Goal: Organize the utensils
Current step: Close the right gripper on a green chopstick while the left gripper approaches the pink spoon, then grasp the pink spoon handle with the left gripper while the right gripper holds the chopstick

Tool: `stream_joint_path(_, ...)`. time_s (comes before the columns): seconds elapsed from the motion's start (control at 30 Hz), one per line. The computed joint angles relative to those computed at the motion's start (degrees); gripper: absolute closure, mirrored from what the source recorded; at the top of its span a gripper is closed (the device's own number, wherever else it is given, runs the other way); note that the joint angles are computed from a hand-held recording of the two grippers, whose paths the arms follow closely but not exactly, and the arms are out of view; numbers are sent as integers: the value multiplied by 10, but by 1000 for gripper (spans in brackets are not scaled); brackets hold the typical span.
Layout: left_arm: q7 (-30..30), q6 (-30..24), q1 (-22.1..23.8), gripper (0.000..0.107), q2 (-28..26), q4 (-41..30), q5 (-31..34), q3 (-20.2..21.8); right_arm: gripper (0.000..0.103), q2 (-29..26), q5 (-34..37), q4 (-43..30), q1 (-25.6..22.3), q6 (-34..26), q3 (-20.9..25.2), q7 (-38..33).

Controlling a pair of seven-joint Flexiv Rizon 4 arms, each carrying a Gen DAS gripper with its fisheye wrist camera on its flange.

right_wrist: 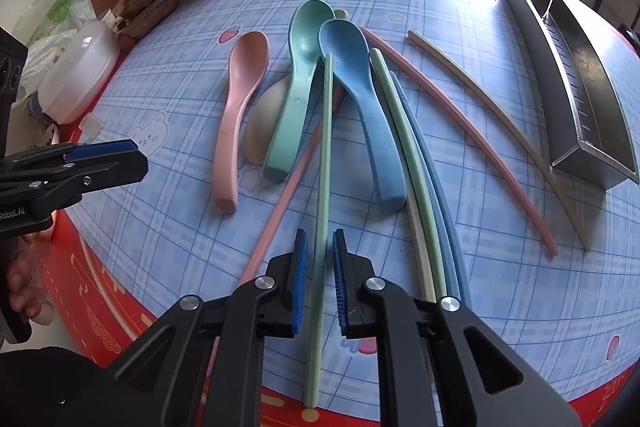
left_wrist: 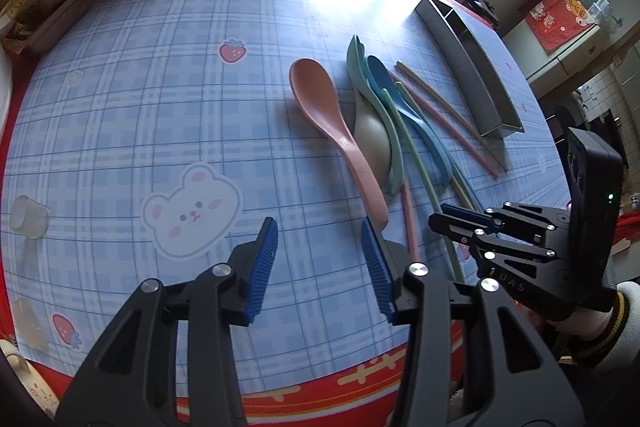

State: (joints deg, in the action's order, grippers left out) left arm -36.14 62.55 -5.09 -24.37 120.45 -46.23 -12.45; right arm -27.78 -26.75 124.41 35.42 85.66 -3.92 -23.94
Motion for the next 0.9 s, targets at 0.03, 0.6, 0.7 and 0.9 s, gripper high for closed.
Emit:
stream_joint_path(0.03,4,-8,2,64,-2,-2,-5,-4,90,-2,1,3,-1,14,-1,0)
stream_joint_path(0.6,-47,-43,-7,77,-62,-59,-11,-21,91,-1,-17,10,46,18,-54,15)
stream_joint_path(0.7,-47,-42,-7,77,-70,-62,-18,-28,96,1,-16,16,47,23,-57,21)
stream_joint_path(0.9,-83,-76,4,77,-90,-78,-55,-37,96,1,-7,37,100,50,-114,46)
